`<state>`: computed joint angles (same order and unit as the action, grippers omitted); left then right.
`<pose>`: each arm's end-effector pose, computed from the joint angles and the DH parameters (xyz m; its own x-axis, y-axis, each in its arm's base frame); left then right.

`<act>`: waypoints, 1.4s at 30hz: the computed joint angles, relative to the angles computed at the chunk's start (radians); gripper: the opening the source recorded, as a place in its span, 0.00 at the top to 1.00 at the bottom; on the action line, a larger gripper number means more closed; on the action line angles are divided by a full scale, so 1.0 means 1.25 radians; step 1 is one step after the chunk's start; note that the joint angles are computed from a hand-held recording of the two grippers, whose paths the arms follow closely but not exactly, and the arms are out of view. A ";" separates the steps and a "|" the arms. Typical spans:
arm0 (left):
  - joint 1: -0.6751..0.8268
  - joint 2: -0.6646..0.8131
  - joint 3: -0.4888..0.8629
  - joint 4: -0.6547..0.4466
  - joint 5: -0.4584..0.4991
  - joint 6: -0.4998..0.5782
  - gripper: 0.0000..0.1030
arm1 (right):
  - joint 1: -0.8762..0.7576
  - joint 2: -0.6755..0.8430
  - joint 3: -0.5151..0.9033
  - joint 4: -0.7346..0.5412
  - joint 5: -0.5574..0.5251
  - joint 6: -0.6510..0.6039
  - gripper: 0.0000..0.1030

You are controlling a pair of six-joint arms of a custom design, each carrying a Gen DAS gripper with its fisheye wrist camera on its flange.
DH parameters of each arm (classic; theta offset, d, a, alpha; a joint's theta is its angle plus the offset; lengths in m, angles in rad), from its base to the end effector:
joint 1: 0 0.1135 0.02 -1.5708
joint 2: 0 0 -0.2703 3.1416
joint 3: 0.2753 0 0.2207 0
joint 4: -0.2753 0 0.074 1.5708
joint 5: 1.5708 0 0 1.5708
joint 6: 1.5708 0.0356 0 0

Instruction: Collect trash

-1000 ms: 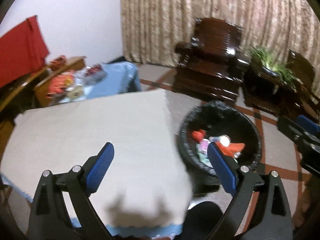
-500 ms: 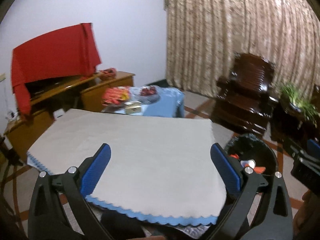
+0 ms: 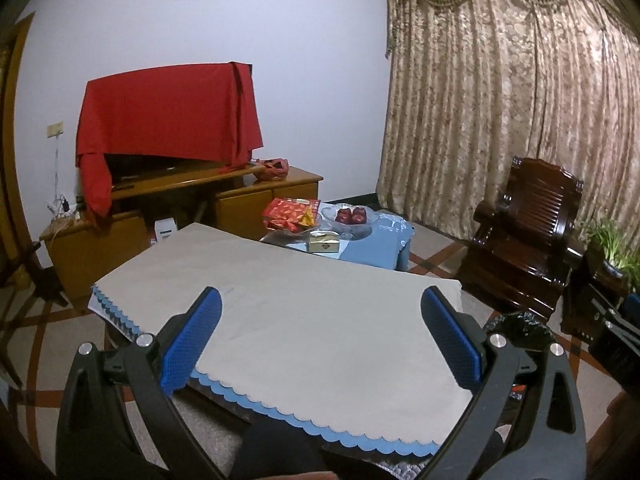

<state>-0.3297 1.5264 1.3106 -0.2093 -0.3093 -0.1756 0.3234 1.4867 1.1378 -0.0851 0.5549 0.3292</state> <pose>0.3125 -0.0955 0.3522 -0.3922 -0.0417 -0.9189 -0.0228 0.9991 -0.0355 0.3018 0.0814 0.3228 -0.3181 0.1832 -0.9302 0.3022 0.9496 0.0837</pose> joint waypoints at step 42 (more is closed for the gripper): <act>-0.001 -0.051 -0.064 0.027 -0.051 -0.013 0.06 | -0.046 -0.064 -0.085 0.004 0.006 0.063 0.06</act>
